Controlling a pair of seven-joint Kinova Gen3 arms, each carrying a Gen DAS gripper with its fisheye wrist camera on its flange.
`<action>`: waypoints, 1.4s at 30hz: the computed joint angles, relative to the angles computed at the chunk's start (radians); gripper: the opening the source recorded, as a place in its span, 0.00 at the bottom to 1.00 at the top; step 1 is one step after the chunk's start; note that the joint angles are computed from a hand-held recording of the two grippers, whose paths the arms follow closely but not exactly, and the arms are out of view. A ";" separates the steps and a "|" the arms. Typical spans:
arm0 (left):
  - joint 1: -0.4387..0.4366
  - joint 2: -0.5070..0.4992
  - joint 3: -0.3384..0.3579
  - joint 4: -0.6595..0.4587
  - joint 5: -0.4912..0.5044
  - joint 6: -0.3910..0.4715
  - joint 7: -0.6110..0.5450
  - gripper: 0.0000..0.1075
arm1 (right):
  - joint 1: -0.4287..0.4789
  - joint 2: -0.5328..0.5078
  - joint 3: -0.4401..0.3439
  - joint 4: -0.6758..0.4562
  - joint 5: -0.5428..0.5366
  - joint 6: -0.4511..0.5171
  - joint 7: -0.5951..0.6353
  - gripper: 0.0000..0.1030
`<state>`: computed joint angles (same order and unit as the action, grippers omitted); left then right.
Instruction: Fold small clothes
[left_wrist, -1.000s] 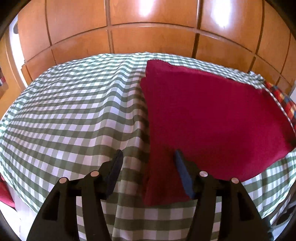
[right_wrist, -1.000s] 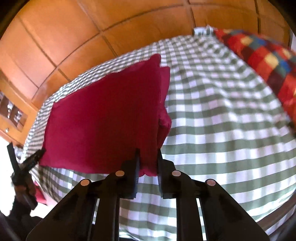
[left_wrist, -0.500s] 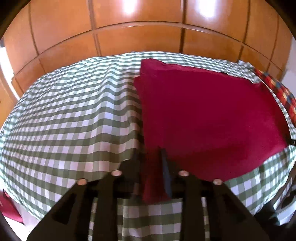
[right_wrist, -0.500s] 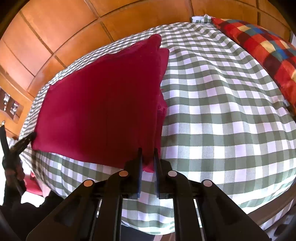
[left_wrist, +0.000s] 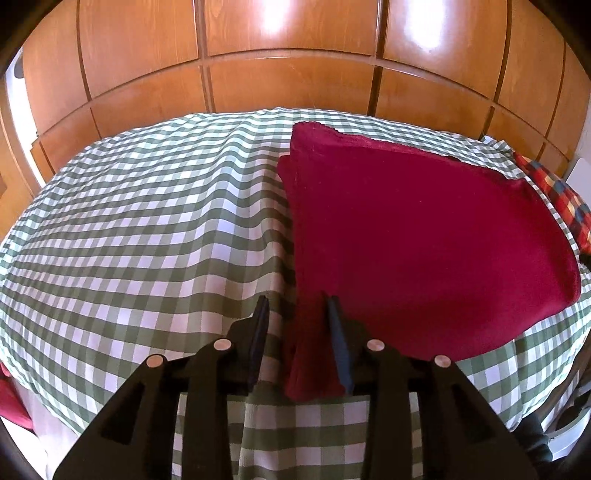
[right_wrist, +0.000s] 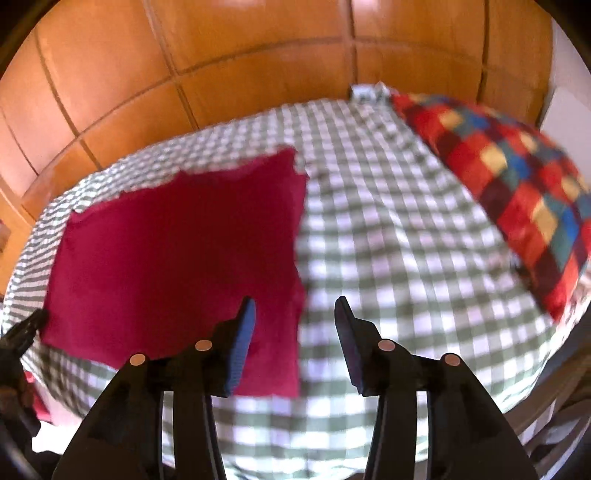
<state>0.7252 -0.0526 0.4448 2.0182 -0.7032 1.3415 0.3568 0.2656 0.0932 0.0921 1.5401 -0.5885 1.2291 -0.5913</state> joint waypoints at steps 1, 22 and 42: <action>0.000 0.001 0.000 -0.001 0.001 0.000 0.000 0.30 | -0.002 -0.006 -0.005 0.003 -0.022 0.003 0.005 0.43; -0.042 -0.157 0.022 0.079 0.042 -0.073 0.100 0.31 | -0.188 -0.033 -0.074 0.216 -0.026 -0.237 0.043 0.47; -0.262 -0.038 -0.050 -0.015 -0.101 -0.304 -0.218 0.31 | -0.011 0.135 -0.029 -0.080 -0.111 0.059 -0.111 0.61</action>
<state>0.4634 -0.0907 0.3947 2.0033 -0.8039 1.0376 0.1392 0.2550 0.2280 0.0630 1.4606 -0.6998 1.2884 -0.7024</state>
